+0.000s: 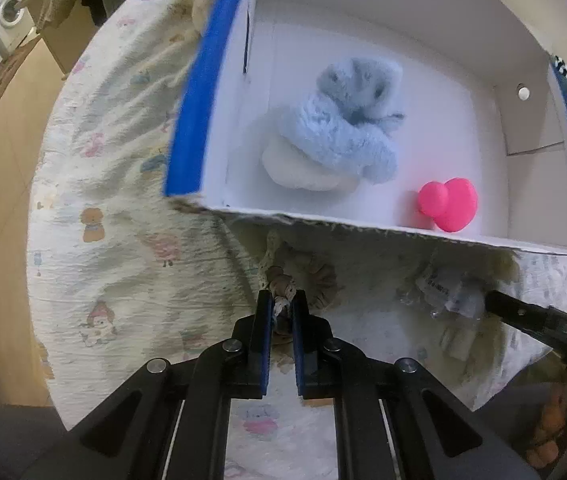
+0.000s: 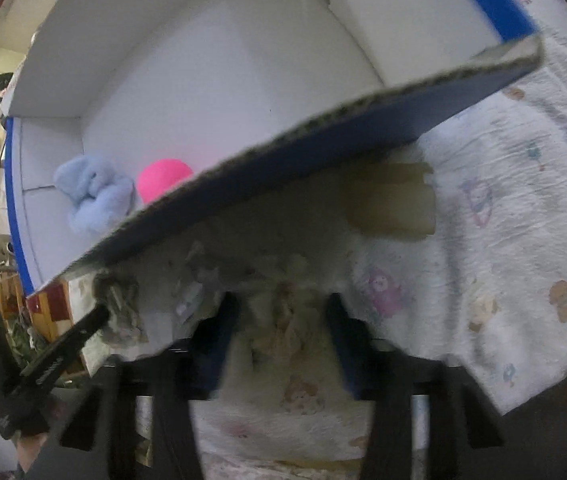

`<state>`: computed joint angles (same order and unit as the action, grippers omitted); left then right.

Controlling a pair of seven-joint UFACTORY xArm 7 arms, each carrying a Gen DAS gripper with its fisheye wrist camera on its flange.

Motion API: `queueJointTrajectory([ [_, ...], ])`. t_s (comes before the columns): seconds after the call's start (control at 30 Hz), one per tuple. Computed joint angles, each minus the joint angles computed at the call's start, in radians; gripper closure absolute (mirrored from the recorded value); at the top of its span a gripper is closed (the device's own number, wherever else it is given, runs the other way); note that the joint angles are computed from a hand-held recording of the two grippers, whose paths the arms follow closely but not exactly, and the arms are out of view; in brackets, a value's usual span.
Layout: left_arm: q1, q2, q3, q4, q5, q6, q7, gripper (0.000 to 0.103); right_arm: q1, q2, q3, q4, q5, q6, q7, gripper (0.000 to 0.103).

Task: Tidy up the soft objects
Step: 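Grasp the brown lace scrunchie with the left tool while the right tool grasps the cream scrunchie, then carry the lace scrunchie with the left tool while the right tool carries the cream scrunchie into the box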

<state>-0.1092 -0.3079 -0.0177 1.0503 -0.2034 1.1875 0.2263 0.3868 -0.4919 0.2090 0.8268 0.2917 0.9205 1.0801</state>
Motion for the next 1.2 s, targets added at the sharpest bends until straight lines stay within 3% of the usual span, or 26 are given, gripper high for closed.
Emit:
queueJointTrajectory([
  [0.07,0.003,0.006,0.007,0.015,-0.006,0.001,0.006,0.095,-0.014,-0.010,0.016,0.010,-0.041,0.009,0.018,0.092],
  [0.1,0.005,0.004,0.011,0.018,-0.013,0.005,0.008,0.095,-0.021,-0.020,0.025,0.015,-0.064,0.009,0.026,0.093],
  [0.3,0.027,-0.021,0.044,0.025,-0.051,0.015,0.045,0.095,-0.038,-0.087,0.052,0.015,-0.139,0.001,0.064,0.093],
  [0.53,0.057,-0.041,0.050,0.019,-0.019,0.007,0.049,0.095,-0.054,-0.072,0.090,0.076,-0.214,0.025,0.096,0.093],
  [0.73,0.067,-0.095,0.059,0.002,-0.025,-0.017,0.048,0.095,-0.030,-0.098,0.095,0.103,-0.210,-0.018,0.093,0.093],
  [1.0,0.045,-0.222,0.075,-0.016,-0.051,-0.076,0.077,0.095,-0.039,-0.107,0.091,0.169,-0.224,-0.023,0.051,0.093],
  [1.2,0.017,-0.177,0.074,0.070,-0.081,-0.081,0.071,0.095,-0.067,-0.074,0.082,0.227,-0.244,-0.043,0.020,0.093],
])
